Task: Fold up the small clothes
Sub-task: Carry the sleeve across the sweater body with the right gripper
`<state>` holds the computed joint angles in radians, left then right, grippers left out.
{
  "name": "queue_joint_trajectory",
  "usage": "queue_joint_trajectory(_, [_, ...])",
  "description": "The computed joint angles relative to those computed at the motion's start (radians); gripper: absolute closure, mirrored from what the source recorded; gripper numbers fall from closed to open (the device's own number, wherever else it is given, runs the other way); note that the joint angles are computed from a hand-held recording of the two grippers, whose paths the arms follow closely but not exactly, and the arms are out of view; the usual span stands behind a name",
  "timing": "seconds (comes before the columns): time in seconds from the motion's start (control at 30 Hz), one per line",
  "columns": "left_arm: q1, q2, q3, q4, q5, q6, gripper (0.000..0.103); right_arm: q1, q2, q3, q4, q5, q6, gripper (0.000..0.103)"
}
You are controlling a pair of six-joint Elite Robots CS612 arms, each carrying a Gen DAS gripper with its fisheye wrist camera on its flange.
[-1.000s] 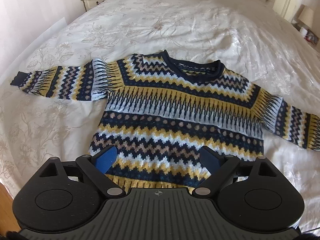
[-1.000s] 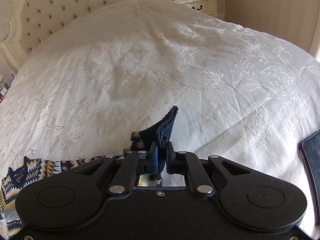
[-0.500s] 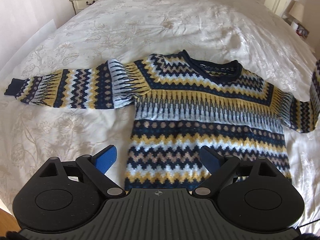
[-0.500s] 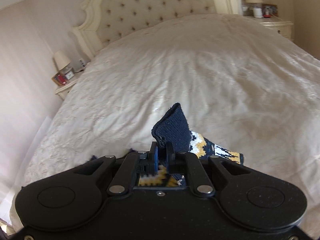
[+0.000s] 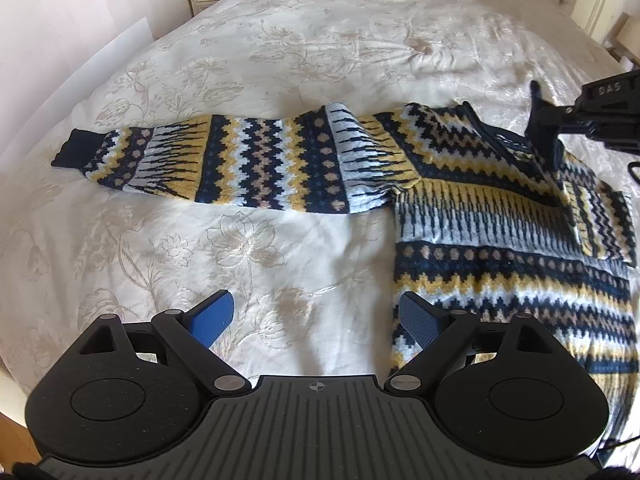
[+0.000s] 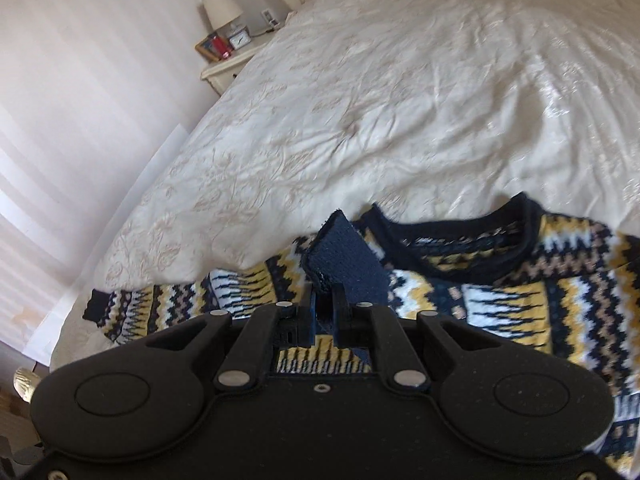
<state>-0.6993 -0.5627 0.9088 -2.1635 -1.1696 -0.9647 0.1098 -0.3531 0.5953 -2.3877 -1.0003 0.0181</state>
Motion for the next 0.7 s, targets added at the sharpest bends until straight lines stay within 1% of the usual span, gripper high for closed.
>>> queue_joint_trajectory(0.03, [0.002,0.001,0.000,-0.001,-0.001,0.000,0.014,0.010,0.009,-0.011,0.013,-0.002,-0.011,0.087])
queue_joint_trajectory(0.1, [0.006,0.001,0.005,-0.020,-0.002,0.003,0.015,0.021,0.013,-0.006,0.021,0.000,-0.044,0.080])
queue_joint_trajectory(0.13, [0.008,0.003,0.004,-0.031,0.000,0.005,0.016,0.026,0.012,0.004,0.014,0.008,-0.062,0.079])
queue_joint_trajectory(0.17, [0.009,0.007,0.001,-0.041,0.000,0.008,0.024,0.026,0.010,0.016,0.000,0.023,-0.072,0.079])
queue_joint_trajectory(0.2, [0.011,0.012,-0.007,-0.046,-0.004,0.014,0.027,0.025,0.004,0.032,-0.009,0.032,-0.080,0.074])
queue_joint_trajectory(0.23, [0.013,0.020,-0.021,-0.046,-0.008,0.019,0.027,0.027,-0.001,0.044,-0.015,0.026,-0.089,0.067])
queue_joint_trajectory(0.27, [0.014,0.030,-0.037,-0.049,-0.009,0.026,0.027,0.028,-0.006,0.057,-0.028,0.013,-0.094,0.051])
queue_joint_trajectory(0.3, [0.016,0.040,-0.052,-0.053,-0.013,0.033,0.027,0.027,-0.012,0.073,-0.046,0.005,-0.097,0.044])
queue_joint_trajectory(0.4, [0.021,0.080,-0.119,-0.063,-0.028,0.065,0.027,0.021,-0.033,0.119,-0.068,-0.034,-0.110,0.044])
queue_joint_trajectory(0.47, [0.027,0.118,-0.183,-0.062,-0.050,0.091,0.027,0.012,-0.052,0.159,-0.081,-0.068,-0.127,0.044])
queue_joint_trajectory(0.57, [0.034,0.186,-0.300,-0.046,-0.083,0.126,0.027,-0.006,-0.084,0.228,-0.100,-0.117,-0.144,0.042])
queue_joint_trajectory(0.63, [0.038,0.244,-0.400,-0.019,-0.104,0.153,0.028,-0.018,-0.104,0.269,-0.106,-0.135,-0.148,0.042])
queue_joint_trajectory(0.7, [0.041,0.313,-0.524,0.027,-0.121,0.181,0.032,-0.028,-0.120,0.306,-0.116,-0.160,-0.158,0.038])
